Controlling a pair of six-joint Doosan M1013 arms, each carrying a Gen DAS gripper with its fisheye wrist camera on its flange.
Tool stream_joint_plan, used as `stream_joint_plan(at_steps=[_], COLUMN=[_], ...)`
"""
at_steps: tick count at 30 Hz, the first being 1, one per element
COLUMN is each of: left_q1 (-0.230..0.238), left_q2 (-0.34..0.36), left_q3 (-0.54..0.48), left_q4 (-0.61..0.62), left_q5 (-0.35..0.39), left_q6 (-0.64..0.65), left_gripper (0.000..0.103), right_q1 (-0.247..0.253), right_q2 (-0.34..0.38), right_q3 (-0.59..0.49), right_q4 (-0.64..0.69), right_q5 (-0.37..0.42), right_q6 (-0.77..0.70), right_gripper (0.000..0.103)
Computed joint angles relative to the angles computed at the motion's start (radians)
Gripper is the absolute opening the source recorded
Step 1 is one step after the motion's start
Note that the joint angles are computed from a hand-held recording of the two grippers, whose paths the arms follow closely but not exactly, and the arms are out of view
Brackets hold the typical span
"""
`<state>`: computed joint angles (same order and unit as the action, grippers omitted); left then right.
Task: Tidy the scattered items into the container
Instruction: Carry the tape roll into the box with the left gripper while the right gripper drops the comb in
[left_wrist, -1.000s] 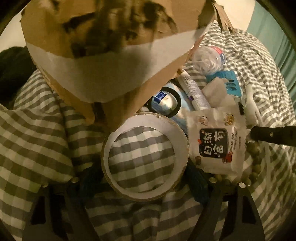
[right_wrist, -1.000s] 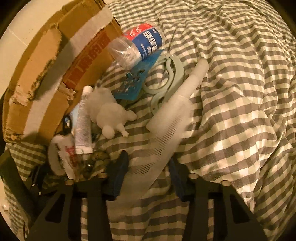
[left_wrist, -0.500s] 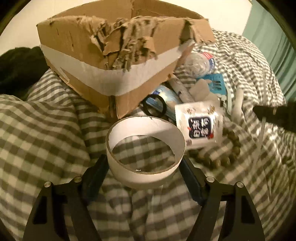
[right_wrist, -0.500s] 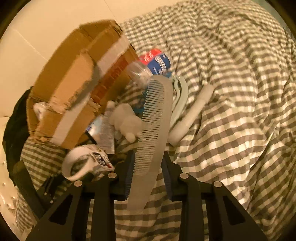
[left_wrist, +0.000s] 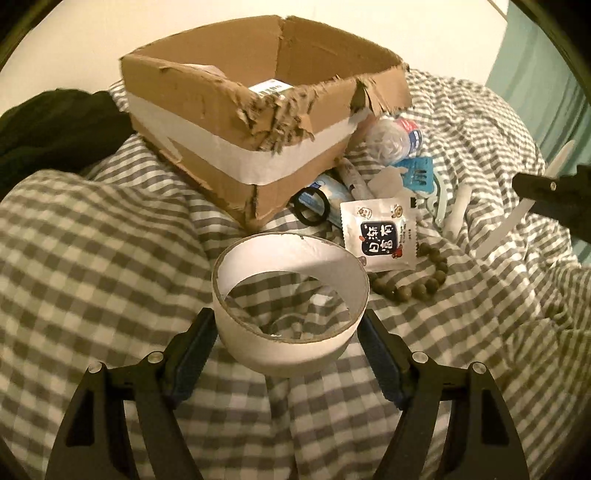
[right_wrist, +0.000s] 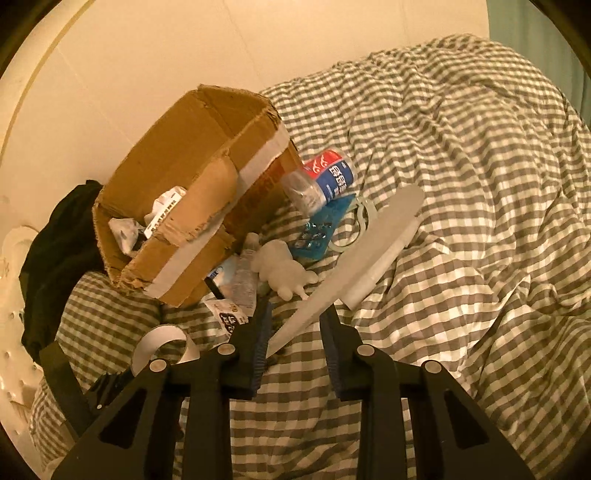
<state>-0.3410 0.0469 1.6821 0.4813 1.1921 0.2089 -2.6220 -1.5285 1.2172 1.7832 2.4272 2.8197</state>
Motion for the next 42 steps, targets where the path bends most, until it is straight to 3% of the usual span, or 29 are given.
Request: stream_joint_plan(at_steps=[13, 18, 23, 30, 36, 42], left_q1=[-0.035, -0.034, 0.008, 0.117, 0.216, 0.265], left_q2=[-0.022, -0.029, -0.036, -0.016, 0.032, 0.064], left_q3=[-0.071, -0.108, -0.145, -0.196, -0.214, -0.195], left_q4=[0.144, 0.212, 0.256, 0.282, 0.273, 0.256], left_q5=[0.020, 0.029, 0.008, -0.018, -0.046, -0.077], left_q6=[-0.056, -0.013, 0.019, 0.073, 0.137, 0.167], left_gripper=[0.079, 0.079, 0.079, 0.079, 0.079, 0.079], right_q1=[0.000, -0.009, -0.034, -0.089, -0.183, -0.281], right_q2=[0.048, 0.074, 0.106, 0.146, 0.152, 0.112], right_q3=[-0.082, -0.110, -0.130, -0.144, -0.152, -0.120], right_q4=[-0.020, -0.031, -0.052, -0.025, 0.094, 0.223], right_q5=[-0.035, -0.064, -0.096, -0.195, -0.248, -0.206], right_q6=[-0.105, -0.168, -0.265, -0.341, -0.386, -0.379], right_gripper=[0.027, 0.027, 0.027, 0.027, 0.027, 0.027])
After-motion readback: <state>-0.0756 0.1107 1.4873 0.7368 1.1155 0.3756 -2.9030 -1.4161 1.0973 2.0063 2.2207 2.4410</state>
